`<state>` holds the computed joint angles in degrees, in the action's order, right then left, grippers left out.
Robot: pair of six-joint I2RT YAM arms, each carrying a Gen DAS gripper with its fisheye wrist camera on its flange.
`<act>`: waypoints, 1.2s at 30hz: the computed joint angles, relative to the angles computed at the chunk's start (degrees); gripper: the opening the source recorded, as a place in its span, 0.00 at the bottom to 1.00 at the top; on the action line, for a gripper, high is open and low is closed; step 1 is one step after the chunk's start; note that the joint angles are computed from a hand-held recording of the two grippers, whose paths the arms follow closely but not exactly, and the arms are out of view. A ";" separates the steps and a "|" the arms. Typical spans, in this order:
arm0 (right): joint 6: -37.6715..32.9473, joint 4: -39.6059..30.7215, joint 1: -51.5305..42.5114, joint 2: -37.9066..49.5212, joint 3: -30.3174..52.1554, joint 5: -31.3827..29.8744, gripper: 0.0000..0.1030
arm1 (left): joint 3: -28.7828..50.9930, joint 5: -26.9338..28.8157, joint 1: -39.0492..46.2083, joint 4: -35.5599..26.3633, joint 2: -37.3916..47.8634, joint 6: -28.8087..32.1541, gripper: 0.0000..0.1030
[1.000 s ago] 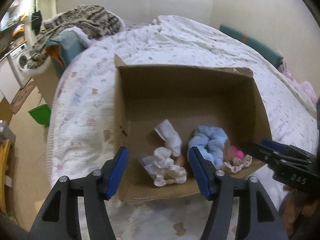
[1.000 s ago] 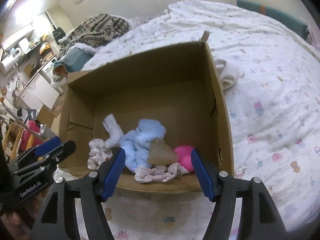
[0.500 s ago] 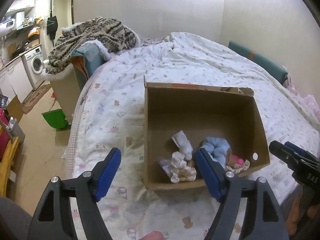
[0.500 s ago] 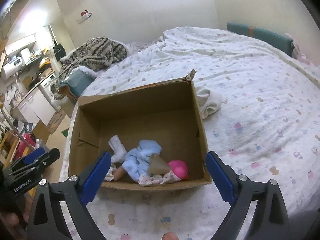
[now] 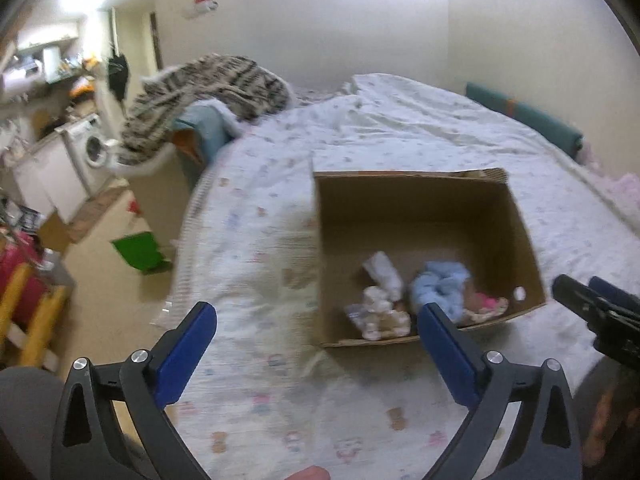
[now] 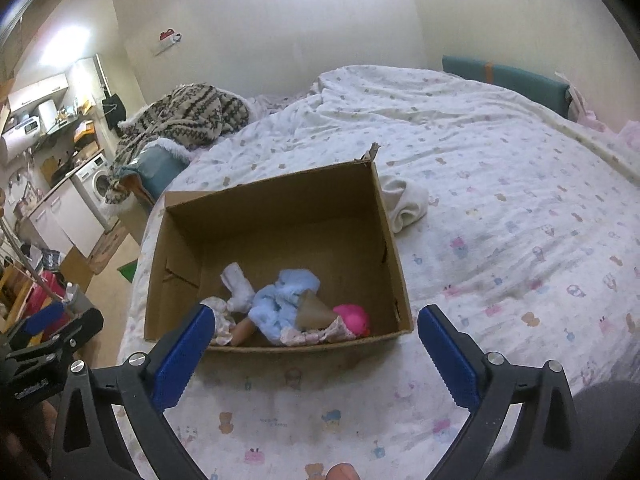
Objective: Organize soft objects
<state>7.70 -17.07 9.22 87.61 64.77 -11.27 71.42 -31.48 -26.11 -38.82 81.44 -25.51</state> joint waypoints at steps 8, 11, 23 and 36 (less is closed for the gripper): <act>0.95 1.12 1.34 -1.60 -3.13 3.36 1.00 | -2.58 1.94 -0.58 -0.14 -3.18 -2.56 1.00; 0.68 1.78 1.70 -1.27 -3.35 4.78 1.00 | -3.44 3.53 -0.16 0.46 -3.54 -2.93 1.00; -1.19 2.09 3.76 -0.52 -3.55 7.01 1.00 | -3.83 5.25 1.41 1.53 -2.52 -3.12 1.00; -1.09 1.93 3.96 0.02 -3.44 7.15 1.00 | -3.71 6.35 1.47 1.66 -2.20 -3.20 1.00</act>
